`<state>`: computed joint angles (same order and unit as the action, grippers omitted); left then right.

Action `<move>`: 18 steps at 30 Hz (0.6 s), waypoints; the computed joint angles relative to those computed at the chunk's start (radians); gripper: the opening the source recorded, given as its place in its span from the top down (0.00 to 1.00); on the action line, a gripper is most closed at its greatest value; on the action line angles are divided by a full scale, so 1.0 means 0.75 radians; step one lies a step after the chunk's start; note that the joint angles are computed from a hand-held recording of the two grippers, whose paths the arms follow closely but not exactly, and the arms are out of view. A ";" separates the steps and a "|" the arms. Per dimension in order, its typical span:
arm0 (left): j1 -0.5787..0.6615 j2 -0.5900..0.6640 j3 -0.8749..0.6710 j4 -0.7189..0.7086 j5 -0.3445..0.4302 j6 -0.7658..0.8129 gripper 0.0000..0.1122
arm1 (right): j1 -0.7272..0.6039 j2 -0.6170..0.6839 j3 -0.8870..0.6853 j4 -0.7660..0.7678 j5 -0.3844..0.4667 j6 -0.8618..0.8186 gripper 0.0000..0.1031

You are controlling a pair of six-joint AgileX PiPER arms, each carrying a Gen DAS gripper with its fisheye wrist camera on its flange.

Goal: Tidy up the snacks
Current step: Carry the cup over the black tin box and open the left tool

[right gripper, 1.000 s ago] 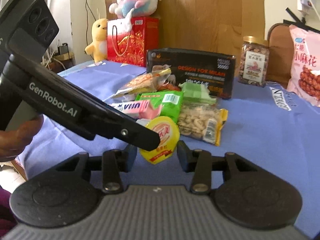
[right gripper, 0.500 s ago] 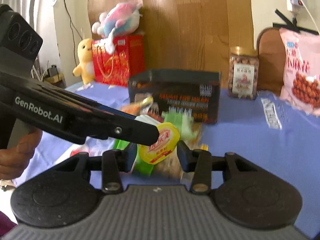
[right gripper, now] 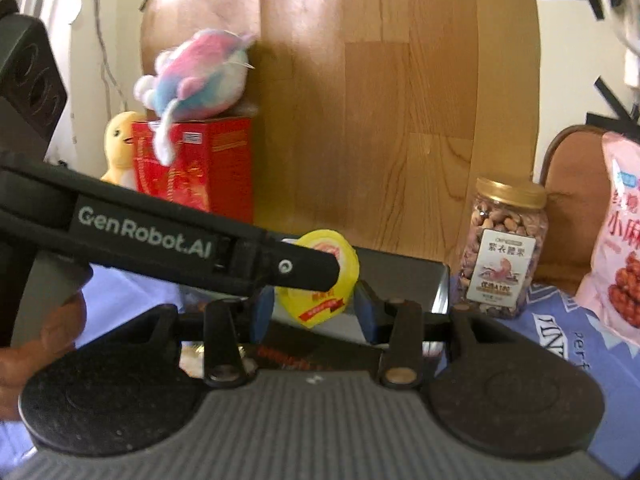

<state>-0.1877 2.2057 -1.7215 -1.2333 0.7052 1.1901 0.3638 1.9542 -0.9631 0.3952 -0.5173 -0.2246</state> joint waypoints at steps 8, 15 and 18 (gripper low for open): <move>0.000 -0.012 0.092 -0.178 -0.070 0.149 0.44 | 0.029 0.007 0.013 0.168 -0.050 -0.078 0.46; 0.244 -0.331 0.609 -0.389 0.190 0.627 0.39 | 0.131 -0.177 0.402 -0.096 -0.234 0.324 0.46; 0.411 -0.427 0.811 -0.387 0.313 0.795 0.33 | 0.221 -0.211 0.545 -0.165 -0.332 0.435 0.46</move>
